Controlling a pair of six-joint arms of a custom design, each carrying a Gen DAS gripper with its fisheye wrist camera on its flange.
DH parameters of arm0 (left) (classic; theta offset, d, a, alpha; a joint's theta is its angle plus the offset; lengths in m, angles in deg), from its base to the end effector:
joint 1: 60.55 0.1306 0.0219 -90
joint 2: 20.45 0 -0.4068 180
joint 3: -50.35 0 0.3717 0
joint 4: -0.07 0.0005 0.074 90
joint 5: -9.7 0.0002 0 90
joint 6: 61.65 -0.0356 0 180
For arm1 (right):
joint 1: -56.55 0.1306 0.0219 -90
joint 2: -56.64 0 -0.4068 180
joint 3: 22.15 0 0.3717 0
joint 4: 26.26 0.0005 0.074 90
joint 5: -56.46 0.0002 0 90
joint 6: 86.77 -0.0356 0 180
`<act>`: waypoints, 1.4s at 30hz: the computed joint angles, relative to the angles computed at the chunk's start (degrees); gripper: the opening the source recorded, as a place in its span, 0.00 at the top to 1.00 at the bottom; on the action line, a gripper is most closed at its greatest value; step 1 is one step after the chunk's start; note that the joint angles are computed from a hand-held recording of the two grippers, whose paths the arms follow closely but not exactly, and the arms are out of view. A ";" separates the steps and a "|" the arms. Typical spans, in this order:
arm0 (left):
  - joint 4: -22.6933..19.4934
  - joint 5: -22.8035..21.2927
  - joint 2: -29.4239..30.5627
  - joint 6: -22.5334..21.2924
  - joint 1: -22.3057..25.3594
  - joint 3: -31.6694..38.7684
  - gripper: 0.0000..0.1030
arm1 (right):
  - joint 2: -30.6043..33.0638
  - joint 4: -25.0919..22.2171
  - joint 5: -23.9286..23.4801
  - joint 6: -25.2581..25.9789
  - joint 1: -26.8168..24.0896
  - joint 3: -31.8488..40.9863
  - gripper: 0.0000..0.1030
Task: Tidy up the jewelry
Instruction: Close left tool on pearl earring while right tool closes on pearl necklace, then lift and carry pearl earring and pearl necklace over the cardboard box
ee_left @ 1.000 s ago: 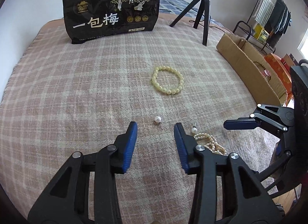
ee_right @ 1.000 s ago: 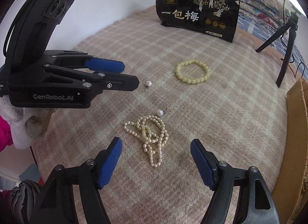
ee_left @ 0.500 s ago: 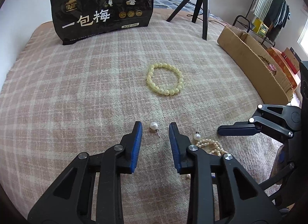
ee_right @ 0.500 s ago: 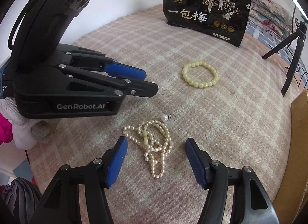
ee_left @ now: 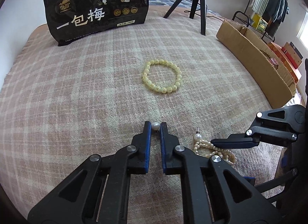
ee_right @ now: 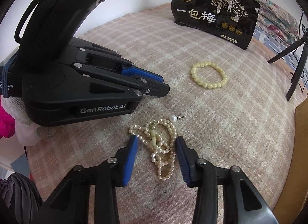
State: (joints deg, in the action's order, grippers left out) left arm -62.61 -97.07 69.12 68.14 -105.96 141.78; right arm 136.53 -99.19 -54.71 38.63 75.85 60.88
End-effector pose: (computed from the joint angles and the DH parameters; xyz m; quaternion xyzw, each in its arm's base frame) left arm 0.3179 -0.3085 0.4550 0.0102 0.9581 -0.0648 0.2790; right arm 0.3342 0.1301 0.4508 -0.4732 0.8448 0.1549 0.1961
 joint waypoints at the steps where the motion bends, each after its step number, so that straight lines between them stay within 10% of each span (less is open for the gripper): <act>1: 0.02 -0.01 -0.05 0.12 -0.03 -0.02 0.93 | 0.08 -0.22 -0.22 0.06 -0.09 0.09 0.69; 11: -0.58 -1.23 -0.76 1.44 -0.72 -0.21 0.94 | -0.50 -1.12 0.25 0.71 0.35 -0.03 0.95; 42: -6.88 -7.26 -2.87 4.75 -6.27 5.15 0.94 | -5.77 -6.27 -4.94 -0.46 -8.04 4.14 0.95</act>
State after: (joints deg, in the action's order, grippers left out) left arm -69.49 -104.33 66.25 72.90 -112.23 146.93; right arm 130.76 -105.46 -59.65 38.17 67.81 65.03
